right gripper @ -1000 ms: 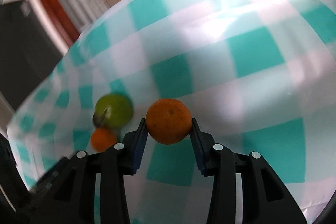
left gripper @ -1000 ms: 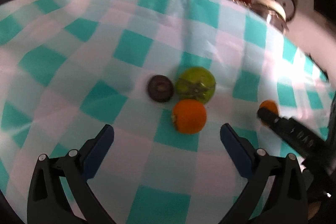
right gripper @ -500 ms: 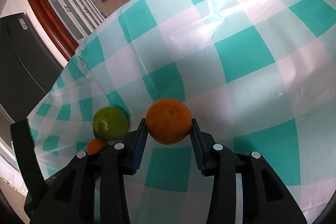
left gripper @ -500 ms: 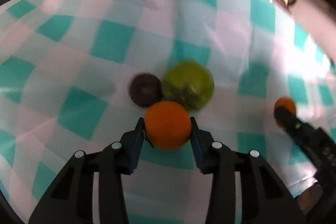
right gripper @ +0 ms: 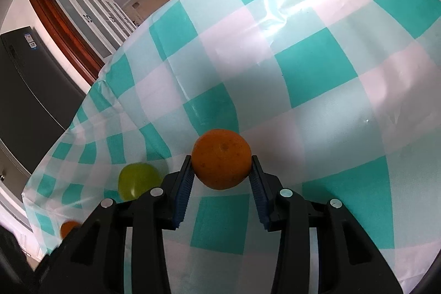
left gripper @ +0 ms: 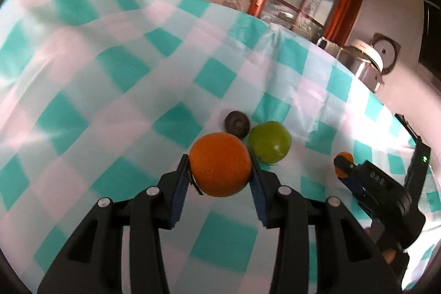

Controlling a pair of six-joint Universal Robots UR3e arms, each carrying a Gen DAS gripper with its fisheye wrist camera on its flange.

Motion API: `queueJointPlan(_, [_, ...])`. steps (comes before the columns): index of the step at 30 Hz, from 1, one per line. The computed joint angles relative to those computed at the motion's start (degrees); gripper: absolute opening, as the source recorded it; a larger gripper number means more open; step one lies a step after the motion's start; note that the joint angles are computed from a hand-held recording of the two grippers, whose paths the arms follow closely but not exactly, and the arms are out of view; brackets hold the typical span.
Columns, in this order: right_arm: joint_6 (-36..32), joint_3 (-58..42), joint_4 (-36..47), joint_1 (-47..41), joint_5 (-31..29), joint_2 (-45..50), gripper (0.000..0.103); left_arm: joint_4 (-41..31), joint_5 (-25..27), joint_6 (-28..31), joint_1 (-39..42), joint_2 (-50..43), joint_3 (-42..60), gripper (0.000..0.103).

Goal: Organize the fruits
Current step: 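Carry both oranges in the tools from the table over the white box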

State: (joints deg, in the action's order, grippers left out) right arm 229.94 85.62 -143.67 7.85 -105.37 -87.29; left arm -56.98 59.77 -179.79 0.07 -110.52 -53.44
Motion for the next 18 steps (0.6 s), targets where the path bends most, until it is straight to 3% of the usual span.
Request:
queueJointPlan(5, [6.1,0.7,1.9,10.8,-6.3,-1.8,0.04,-1.9,-6.1,3.6,8.4,13.6,-17.1,0.042])
queueJointPlan(8, [10.4,-1.2,3.4,19.5,-11.4,-1.3,0.041,-4.1,-11.9,9.5,16.3,23.5,-26.8,0.042])
queueJointPlan(11, [12.9,-7.0,6.6,28.4,-16.4,1.5,0.041,-15.5,-19.0,18.9,26.8,32.5,-31.7,0.042])
queueJointPlan(14, [14.1,-13.6,10.1,35.1,-19.9,5.5,0.041,-31.6,-24.5,33.9,38.5,40.9,-33.6,0.042])
queueJointPlan(17, [13.7,-24.3,15.3,42.1,-22.6,12.3,0.041,-55.1,-27.5,55.1,50.4,45.2,-29.1,0.042])
queueJointPlan(18, [13.3,-27.7,17.4,43.4,-22.8,14.4,0.041,-66.3,-28.0,65.0,55.6,45.7,-25.8,0.042])
